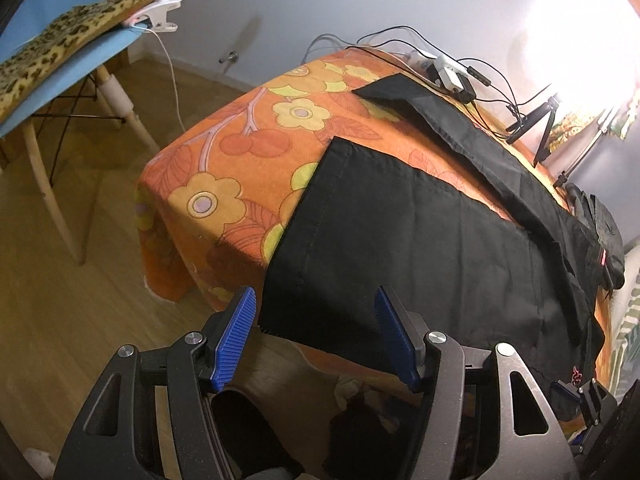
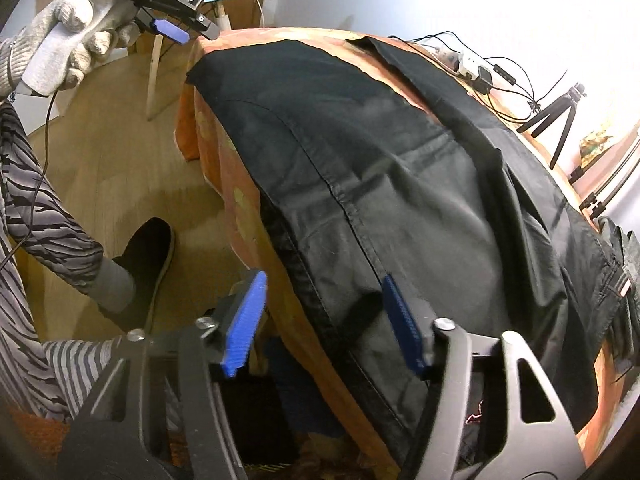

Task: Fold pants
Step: 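Move both open tools to the hem of the pants leg hanging off the bed, then close the right tool on the pants leg hem while the left tool closes beside it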

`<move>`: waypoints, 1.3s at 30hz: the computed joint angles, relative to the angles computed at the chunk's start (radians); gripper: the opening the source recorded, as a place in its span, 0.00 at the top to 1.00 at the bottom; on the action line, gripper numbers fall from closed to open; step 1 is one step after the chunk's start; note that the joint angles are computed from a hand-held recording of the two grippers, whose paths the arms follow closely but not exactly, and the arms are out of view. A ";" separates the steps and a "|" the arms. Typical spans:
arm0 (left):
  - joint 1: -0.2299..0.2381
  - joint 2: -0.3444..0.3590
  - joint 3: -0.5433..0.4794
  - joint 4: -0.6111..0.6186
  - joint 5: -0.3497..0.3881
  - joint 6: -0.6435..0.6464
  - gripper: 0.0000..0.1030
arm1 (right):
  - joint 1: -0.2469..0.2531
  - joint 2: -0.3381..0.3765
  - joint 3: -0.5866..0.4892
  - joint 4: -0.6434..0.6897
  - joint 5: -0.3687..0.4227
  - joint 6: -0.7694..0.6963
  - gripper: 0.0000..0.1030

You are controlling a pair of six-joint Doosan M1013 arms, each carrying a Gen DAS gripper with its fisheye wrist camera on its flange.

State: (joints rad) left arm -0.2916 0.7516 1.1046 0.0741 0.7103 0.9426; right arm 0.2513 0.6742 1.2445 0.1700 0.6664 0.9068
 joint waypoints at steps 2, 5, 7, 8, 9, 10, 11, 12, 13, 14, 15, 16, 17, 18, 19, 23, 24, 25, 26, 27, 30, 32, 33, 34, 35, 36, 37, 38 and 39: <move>0.004 0.002 -0.002 -0.023 0.002 0.010 0.39 | -0.001 -0.001 0.000 -0.002 -0.001 0.006 0.56; 0.008 0.003 -0.001 -0.052 -0.002 0.020 0.39 | -0.007 0.001 -0.008 0.014 0.013 0.019 0.64; 0.010 0.004 -0.002 -0.056 0.000 0.020 0.38 | -0.013 0.000 -0.014 0.050 0.028 0.007 0.69; 0.010 0.004 -0.002 -0.055 0.003 0.017 0.37 | -0.015 -0.002 -0.013 0.067 0.029 -0.002 0.72; 0.011 0.007 -0.006 -0.059 0.007 0.017 0.36 | -0.016 -0.006 -0.011 0.082 0.025 -0.013 0.74; 0.013 0.008 -0.008 -0.066 0.010 0.018 0.34 | -0.017 -0.008 -0.011 0.090 0.022 -0.018 0.75; 0.013 0.009 -0.009 -0.069 0.014 0.015 0.33 | -0.017 -0.009 -0.012 0.097 0.020 -0.019 0.76; 0.015 0.010 -0.009 -0.074 0.016 0.014 0.33 | -0.018 -0.010 -0.013 0.105 0.020 -0.021 0.77; 0.016 0.011 -0.008 -0.082 0.017 0.017 0.33 | -0.019 -0.011 -0.014 0.114 0.018 -0.022 0.78; 0.019 0.012 -0.008 -0.097 0.020 0.025 0.33 | -0.021 -0.012 -0.016 0.127 0.021 -0.022 0.79; 0.020 0.013 -0.007 -0.109 0.024 0.032 0.33 | -0.023 -0.012 -0.018 0.136 0.024 -0.022 0.80; 0.022 0.016 -0.009 -0.121 0.030 0.037 0.33 | -0.024 -0.013 -0.020 0.145 0.023 -0.019 0.80; 0.023 0.018 -0.010 -0.134 0.036 0.044 0.33 | -0.026 -0.013 -0.022 0.150 0.022 -0.018 0.81; 0.025 0.021 -0.011 -0.146 0.044 0.050 0.33 | -0.027 -0.013 -0.023 0.153 0.021 -0.016 0.81; 0.026 0.024 -0.011 -0.155 0.050 0.054 0.33 | -0.028 -0.013 -0.024 0.154 0.017 -0.012 0.82; 0.033 0.032 -0.015 -0.177 0.070 0.053 0.33 | -0.029 -0.011 -0.029 0.154 0.015 -0.003 0.82; 0.035 0.034 -0.016 -0.180 0.071 0.052 0.33 | -0.029 -0.010 -0.031 0.152 0.016 -0.001 0.83; 0.036 0.036 -0.018 -0.182 0.074 0.053 0.33 | -0.028 -0.009 -0.033 0.150 0.016 0.002 0.83; 0.037 0.041 -0.025 -0.183 0.082 0.054 0.32 | -0.028 -0.010 -0.031 0.151 0.016 0.001 0.83; 0.037 0.046 -0.033 -0.185 0.090 0.056 0.32 | -0.029 -0.011 -0.029 0.153 0.015 -0.002 0.83; 0.037 0.052 -0.043 -0.190 0.091 0.063 0.28 | -0.029 -0.011 -0.028 0.152 0.013 -0.003 0.83; 0.036 0.057 -0.053 -0.185 0.094 0.064 0.28 | -0.029 -0.011 -0.028 0.152 0.012 -0.003 0.83; 0.035 0.059 -0.056 -0.180 0.094 0.061 0.28 | -0.029 -0.011 -0.028 0.153 0.012 -0.002 0.83; 0.035 0.060 -0.057 -0.179 0.094 0.059 0.28 | -0.029 -0.012 -0.027 0.154 0.013 -0.003 0.83; 0.035 0.061 -0.058 -0.182 0.093 0.058 0.28 | -0.029 -0.012 -0.027 0.154 0.012 -0.002 0.83; 0.035 0.060 -0.056 -0.190 0.088 0.059 0.28 | -0.029 -0.012 -0.027 0.155 0.012 -0.002 0.83; 0.036 0.059 -0.053 -0.203 0.081 0.067 0.30 | -0.029 -0.012 -0.027 0.154 0.012 -0.001 0.83; 0.036 0.059 -0.053 -0.205 0.081 0.071 0.30 | -0.030 -0.013 -0.026 0.156 0.011 -0.004 0.83; 0.034 0.059 -0.053 -0.197 0.080 0.071 0.31 | -0.031 -0.013 -0.026 0.156 0.012 -0.005 0.83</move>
State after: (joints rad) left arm -0.2572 0.8106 1.0515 -0.1234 0.7903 1.0138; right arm 0.2208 0.6615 1.2182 0.3263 0.6780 0.9013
